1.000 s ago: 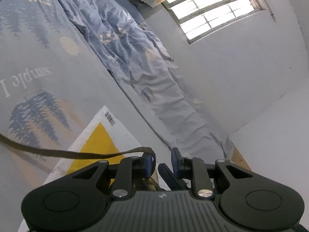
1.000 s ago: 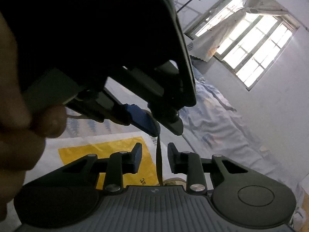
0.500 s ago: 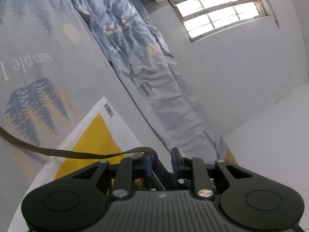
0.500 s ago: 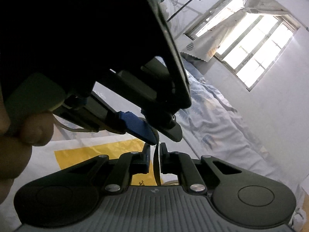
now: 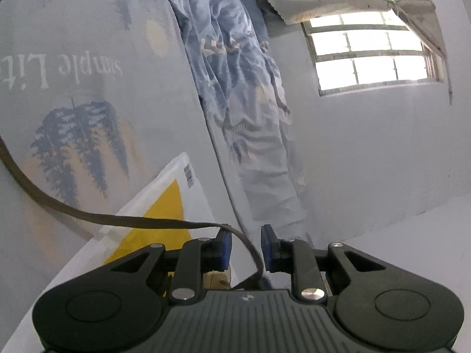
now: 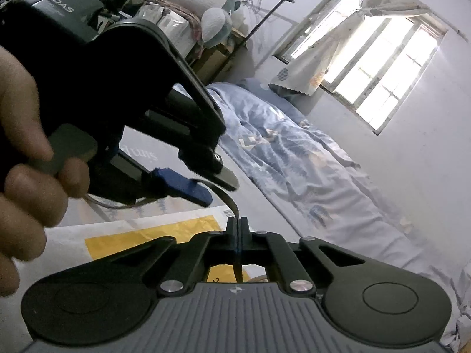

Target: Lace up shoes with both hands

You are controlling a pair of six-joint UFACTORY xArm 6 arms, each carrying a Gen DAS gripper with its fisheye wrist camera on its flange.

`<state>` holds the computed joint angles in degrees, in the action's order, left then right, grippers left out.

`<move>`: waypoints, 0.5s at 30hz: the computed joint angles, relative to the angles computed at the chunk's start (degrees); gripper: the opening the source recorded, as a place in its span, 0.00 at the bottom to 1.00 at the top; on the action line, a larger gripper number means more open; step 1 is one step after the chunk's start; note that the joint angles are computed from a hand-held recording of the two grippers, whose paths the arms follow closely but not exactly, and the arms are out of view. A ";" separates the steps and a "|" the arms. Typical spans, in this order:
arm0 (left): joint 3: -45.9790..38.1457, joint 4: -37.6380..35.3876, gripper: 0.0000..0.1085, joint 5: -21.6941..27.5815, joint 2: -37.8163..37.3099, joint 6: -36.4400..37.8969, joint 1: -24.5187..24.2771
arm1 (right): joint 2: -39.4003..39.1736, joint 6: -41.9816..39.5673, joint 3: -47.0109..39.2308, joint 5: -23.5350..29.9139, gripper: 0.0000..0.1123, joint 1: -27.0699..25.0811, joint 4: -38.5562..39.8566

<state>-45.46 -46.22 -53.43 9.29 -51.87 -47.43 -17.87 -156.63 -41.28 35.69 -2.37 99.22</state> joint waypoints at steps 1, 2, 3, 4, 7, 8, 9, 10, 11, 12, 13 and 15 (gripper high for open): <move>0.13 -0.55 0.16 -0.42 -0.10 0.29 0.02 | 0.39 0.82 -0.65 -0.28 0.00 0.33 -0.63; 0.30 -1.02 0.16 -0.96 -0.20 0.48 0.10 | -0.50 2.79 -1.01 -0.95 0.00 0.92 -1.97; 0.55 -1.34 0.16 -1.51 -0.33 0.45 0.23 | -1.03 3.24 -0.54 -1.00 0.00 1.06 -2.24; 0.70 -1.73 0.16 -1.79 -0.49 0.59 0.33 | -0.87 3.34 -0.64 -0.90 0.00 0.98 -2.36; 0.92 -3.53 0.16 -2.80 -0.90 1.93 0.29 | -3.86 5.26 1.55 -0.91 0.00 0.70 -4.01; 0.86 -3.89 0.16 -3.26 -0.92 2.44 0.33 | -4.37 5.79 1.91 -0.87 0.00 0.56 -4.47; 0.73 -4.24 0.14 -3.43 -0.99 3.33 0.32 | -4.87 6.33 2.26 -0.83 0.00 0.43 -4.93; 0.59 -4.58 0.08 -3.61 -1.06 4.22 0.32 | -5.03 7.00 2.31 -0.74 0.00 0.27 -5.49; 0.32 -5.09 0.02 -3.53 -1.16 5.58 0.26 | -4.93 7.47 2.13 -0.74 0.00 0.24 -5.85; -0.37 -6.17 0.00 -2.71 -1.31 8.38 0.03 | -5.46 7.75 2.57 -0.81 0.00 0.18 -6.12; -1.14 -7.33 0.00 -1.89 -1.44 11.37 -0.23 | -5.50 7.54 2.66 -1.12 0.00 0.34 -6.00; -2.96 -9.86 0.00 -0.34 -1.61 18.12 -0.89 | -5.48 6.96 2.78 -1.81 0.00 0.74 -5.62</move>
<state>-48.42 -56.07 -53.77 7.68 -33.75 -48.33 -23.35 -149.66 -38.49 33.88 -1.63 93.60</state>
